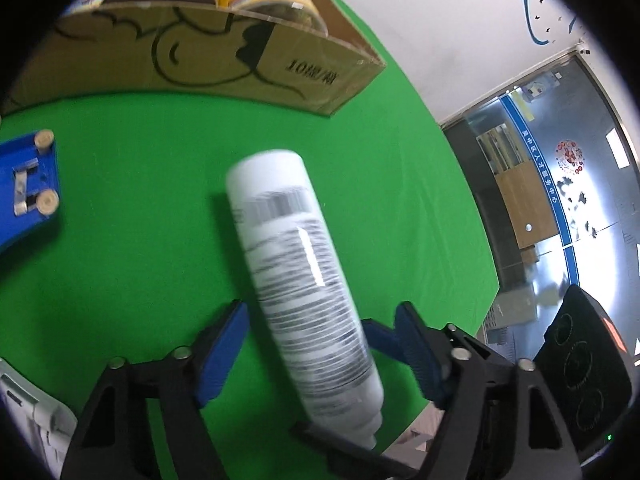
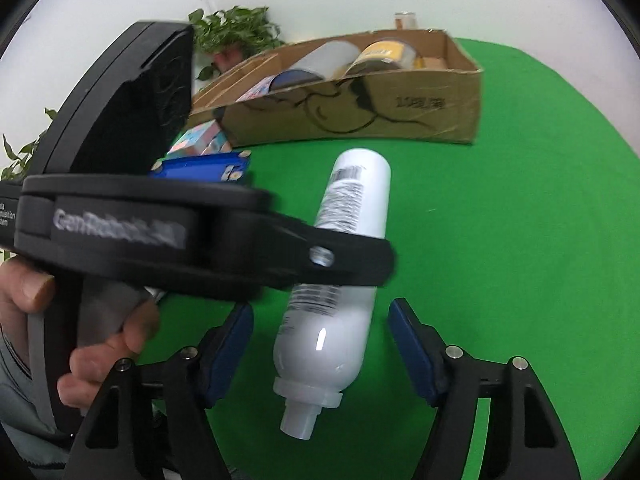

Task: Organize rigid objects
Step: 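Grasp the white spray bottle lying on the table with both grippers, then lift the white bottle and lower it into the box beside the jar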

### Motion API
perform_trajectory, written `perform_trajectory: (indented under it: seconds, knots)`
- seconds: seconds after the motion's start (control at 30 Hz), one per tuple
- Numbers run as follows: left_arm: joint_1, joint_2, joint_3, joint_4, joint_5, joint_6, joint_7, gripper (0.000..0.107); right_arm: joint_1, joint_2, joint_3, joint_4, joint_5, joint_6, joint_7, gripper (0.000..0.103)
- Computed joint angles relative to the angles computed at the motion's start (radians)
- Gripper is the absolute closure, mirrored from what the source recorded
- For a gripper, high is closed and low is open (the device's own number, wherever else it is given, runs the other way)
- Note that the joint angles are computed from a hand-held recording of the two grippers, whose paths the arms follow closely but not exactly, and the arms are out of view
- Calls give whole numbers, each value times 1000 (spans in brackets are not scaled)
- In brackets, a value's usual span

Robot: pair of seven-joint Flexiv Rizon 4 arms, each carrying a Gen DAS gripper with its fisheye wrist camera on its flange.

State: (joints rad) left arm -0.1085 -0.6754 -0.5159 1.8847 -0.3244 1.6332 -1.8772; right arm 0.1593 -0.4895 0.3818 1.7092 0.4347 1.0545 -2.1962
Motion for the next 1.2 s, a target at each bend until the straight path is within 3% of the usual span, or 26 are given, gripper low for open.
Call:
perform_trajectory:
  seconds: [0.13, 0.2, 0.53, 1.03, 1.2]
  knots:
    - [-31, 27, 47, 3, -12, -36, -15, 47, 48, -2, -28, 15, -58, -9, 50, 54]
    - [-51, 40, 79, 4, -20, -56, -19, 57, 63, -6, -36, 25, -84, 13, 68, 54]
    - [-70, 63, 101, 4, -52, -60, 2, 56, 39, -5, -2, 30, -98, 46, 83, 55]
    - [-281, 127, 396, -136, 43, -115, -50, 59, 33, 36, 14, -38, -73, 123, 54, 55]
    - [-263, 134, 395, -153, 58, -98, -55, 59, 30, 24, 20, -95, -75, 107, 38, 55]
